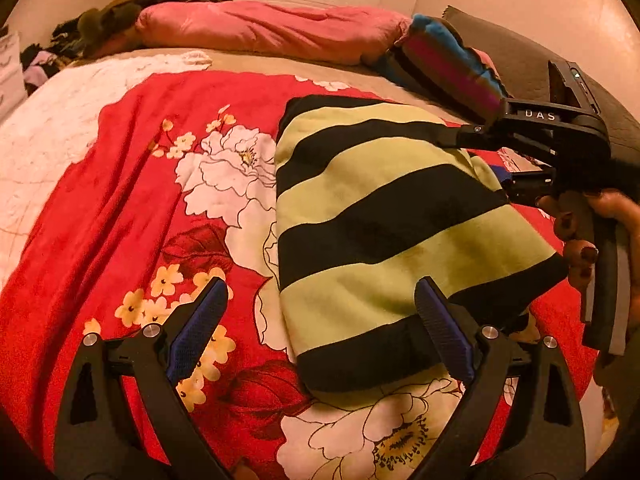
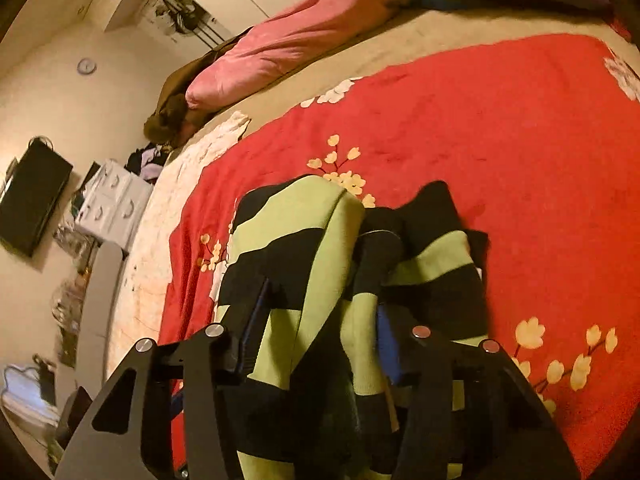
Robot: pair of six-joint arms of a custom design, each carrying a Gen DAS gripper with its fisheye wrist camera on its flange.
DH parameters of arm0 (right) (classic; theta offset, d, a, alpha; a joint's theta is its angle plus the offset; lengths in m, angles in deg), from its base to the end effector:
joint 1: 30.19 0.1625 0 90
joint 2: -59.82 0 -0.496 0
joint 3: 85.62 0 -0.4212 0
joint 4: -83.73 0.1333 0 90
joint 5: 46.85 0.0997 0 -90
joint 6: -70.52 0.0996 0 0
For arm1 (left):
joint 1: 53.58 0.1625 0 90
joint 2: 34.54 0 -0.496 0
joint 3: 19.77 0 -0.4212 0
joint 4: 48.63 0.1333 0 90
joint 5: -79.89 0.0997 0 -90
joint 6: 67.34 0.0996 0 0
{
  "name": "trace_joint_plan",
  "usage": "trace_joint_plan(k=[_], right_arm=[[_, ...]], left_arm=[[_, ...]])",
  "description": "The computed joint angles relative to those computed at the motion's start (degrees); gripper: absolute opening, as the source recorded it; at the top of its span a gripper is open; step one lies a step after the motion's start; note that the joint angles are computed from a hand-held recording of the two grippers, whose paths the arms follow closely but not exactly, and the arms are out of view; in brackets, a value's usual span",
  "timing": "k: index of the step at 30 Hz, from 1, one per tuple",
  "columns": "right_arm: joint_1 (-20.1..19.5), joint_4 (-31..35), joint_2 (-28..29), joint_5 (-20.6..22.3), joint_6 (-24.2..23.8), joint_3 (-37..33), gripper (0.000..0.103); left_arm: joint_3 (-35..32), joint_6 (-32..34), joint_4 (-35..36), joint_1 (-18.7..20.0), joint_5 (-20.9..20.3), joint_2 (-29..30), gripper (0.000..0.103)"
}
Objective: Fold small clothes
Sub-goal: 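Grasp the side of the folded bundle with the right gripper and lift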
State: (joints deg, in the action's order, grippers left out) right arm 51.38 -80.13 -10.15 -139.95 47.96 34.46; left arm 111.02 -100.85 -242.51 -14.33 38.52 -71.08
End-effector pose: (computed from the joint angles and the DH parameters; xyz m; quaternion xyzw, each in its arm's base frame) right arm 0.0428 -0.5839 0.2544 0.1148 -0.9715 0.1912 0.0805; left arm -0.2374 -0.4627 -0.0105 0.1019 0.9030 -0.3320 0.2530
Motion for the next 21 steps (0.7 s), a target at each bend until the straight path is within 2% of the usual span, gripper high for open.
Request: trace_joint_plan(k=[2,3,6,11,12,16,21], right_arm=[[0.1,0.7,1.3,-0.8,1.1,-1.1,0.055],[-0.1,1.5,1.6,-0.5,1.6,-1.6,0.064],[-1.1,3.6,2.9,0.9,5.1,-3.5,0.064],[-0.8,2.6,4.5,-0.2,5.0,-4.8,0.064],[-0.5,2.0,4.7,-0.7,4.5,-4.7,0.062],[1.2,-2.5,4.0,-1.3,-2.3,-2.5,0.032],[2.8,-6.3,0.5,3.8,-10.9,1.1,0.02]], left_arm=[[0.1,-0.4,0.5,0.1,0.2,-0.1,0.088],[0.2,-0.6,0.6,0.1,0.1,-0.2,0.088],[0.2,-1.2,1.1,0.4,-0.1,-0.3,0.088],[0.1,-1.1,1.1,0.5,-0.2,-0.3,0.088],[0.1,-1.0,1.0,0.5,-0.2,-0.3,0.088],[-0.1,-0.2,0.6,0.4,-0.2,-0.1,0.088],[-0.1,0.5,-0.2,-0.1,0.3,0.3,0.088]])
